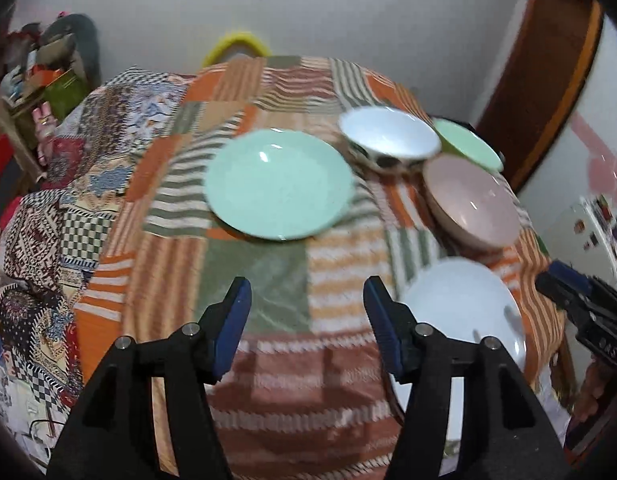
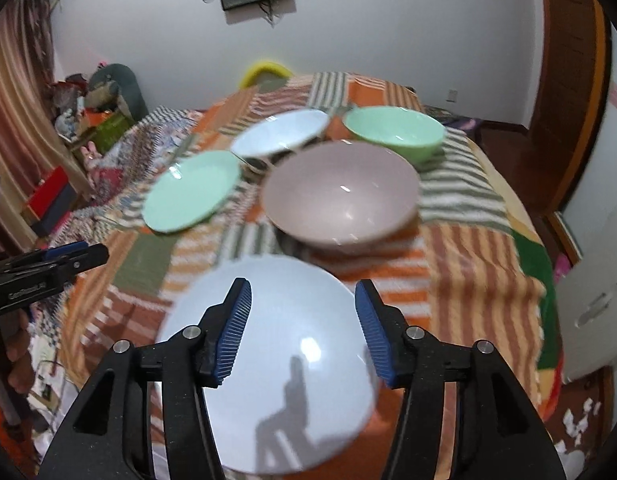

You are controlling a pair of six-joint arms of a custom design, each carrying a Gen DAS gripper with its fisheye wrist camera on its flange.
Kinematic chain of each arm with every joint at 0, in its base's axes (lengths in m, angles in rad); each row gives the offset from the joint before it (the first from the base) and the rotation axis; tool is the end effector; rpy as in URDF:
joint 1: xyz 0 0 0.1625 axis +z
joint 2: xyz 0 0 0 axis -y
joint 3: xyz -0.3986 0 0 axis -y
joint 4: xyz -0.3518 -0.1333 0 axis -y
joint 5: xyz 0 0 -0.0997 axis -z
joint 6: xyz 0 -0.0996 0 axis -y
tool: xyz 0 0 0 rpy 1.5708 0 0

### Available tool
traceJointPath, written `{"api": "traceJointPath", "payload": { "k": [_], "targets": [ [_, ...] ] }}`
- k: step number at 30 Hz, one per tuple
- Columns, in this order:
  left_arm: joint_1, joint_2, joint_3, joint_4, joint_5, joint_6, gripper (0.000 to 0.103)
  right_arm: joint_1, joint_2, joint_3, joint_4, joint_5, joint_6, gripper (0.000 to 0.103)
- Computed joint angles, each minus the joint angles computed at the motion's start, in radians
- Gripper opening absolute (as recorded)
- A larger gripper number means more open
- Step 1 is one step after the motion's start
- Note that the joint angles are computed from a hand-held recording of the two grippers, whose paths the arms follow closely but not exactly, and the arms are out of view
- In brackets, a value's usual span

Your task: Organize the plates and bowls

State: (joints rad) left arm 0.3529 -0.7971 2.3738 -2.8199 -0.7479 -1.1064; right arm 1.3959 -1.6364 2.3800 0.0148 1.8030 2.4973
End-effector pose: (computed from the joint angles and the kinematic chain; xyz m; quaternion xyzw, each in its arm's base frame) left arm -0.2562 -0.3142 -0.0004 0.1155 0.8992 -0.3027 0.2939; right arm 0.0679 -0.2502 0.1831 0.1677 -0.8981 0.3176 0.2539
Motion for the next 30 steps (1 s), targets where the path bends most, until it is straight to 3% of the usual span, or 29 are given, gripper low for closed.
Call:
{"api": "traceJointPath", "payload": {
  "k": [7, 16, 17, 21, 24, 30],
  "targets": [
    [0.126, -0.055, 0.016, -0.065, 0.050, 0.059, 0.058, 0.148, 0.206, -0.108, -0.045, 0.068, 0.066, 0.051],
    [0.308, 0.000, -0.052, -0.169, 0.099, 0.260, 0.058, 0.221, 0.452, -0.276, -0.046, 0.119, 0.127, 0.051],
    [0.322, 0.008, -0.060, -0.180, 0.099, 0.278, 0.057, 0.227, 0.477, -0.297, -0.037, 0.128, 0.138, 0.051],
    [0.414, 0.043, -0.111, -0.259, 0.060, 0.407, 0.030, 0.244, 0.576, -0.382, -0.016, 0.175, 0.156, 0.045],
    [0.454, 0.068, -0.145, -0.295, 0.042, 0.465, 0.029, 0.248, 0.635, -0.449, 0.022, 0.205, 0.180, 0.038],
    [0.528, 0.113, -0.232, -0.296, 0.025, 0.552, 0.027, 0.243, 0.723, -0.551, 0.088, 0.246, 0.228, 0.038]
  ]
}}
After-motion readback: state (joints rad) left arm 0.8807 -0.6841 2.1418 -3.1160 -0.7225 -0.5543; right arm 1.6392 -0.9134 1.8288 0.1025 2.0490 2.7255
